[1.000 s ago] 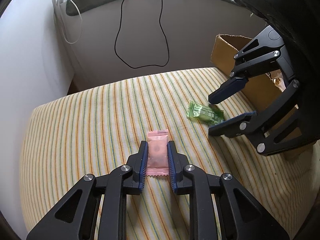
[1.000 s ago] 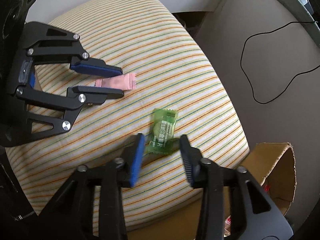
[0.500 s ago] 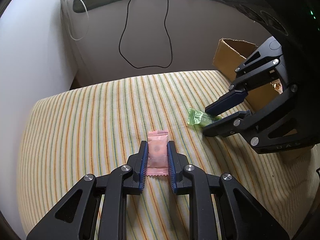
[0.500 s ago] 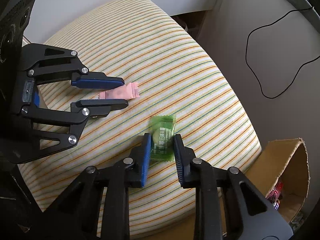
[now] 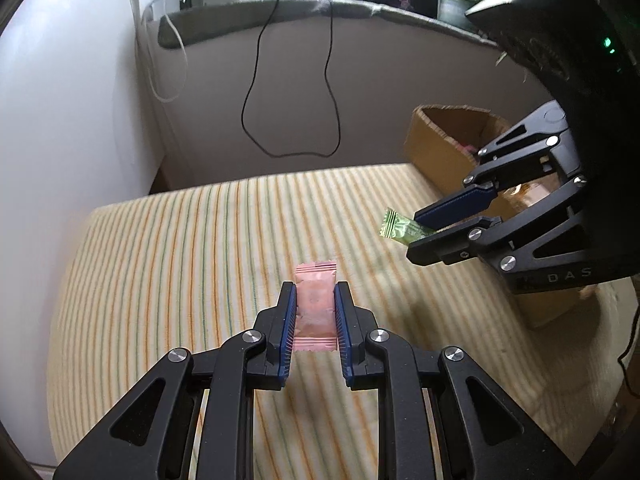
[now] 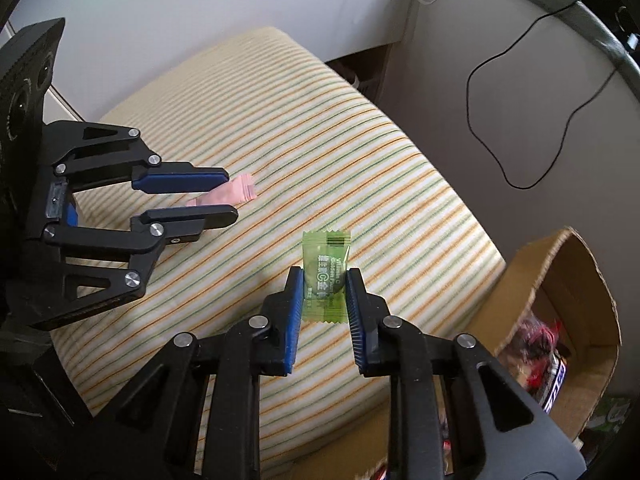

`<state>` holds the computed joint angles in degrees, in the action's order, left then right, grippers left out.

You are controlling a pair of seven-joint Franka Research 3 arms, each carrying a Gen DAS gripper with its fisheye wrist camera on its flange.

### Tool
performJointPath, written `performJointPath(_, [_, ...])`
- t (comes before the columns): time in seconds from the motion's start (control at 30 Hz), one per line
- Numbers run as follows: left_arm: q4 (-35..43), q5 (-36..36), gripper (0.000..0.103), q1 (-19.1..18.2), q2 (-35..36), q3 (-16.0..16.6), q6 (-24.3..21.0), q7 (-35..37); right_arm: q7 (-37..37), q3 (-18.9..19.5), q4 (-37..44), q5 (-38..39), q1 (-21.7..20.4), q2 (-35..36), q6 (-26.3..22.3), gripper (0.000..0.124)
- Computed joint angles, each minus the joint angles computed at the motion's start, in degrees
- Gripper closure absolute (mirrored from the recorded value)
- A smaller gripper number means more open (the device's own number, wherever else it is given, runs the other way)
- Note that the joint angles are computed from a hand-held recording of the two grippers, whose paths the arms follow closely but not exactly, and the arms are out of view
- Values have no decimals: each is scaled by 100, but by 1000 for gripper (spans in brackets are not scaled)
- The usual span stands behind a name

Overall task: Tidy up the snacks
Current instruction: 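Grasp the green candy with the right gripper while the left grasps the pink candy, then carry the green and pink candies into the box and release both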

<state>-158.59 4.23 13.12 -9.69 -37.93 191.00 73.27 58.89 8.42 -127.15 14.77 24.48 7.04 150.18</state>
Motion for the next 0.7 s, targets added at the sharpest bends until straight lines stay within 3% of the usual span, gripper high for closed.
performJointPath(0.1, [-98,40,86,-235,-281,121,-1,-129,-307,-13,-304,377,-113,-384,52,102])
performJointPath(0.27, [-94,276,86,-237,-632,-64,-7,-470,-596,-102,-747,782,-173,-969,223,102])
performJointPath(0.3, [-51,291,86,-23,-612,-331,60,-527,-612,-128,-825,819,-184,-1105,221,102])
performJointPath(0.7, [533,627,86,551,-592,-1514,120,-943,-807,-536,-1541,1295,-476,-1954,604,102])
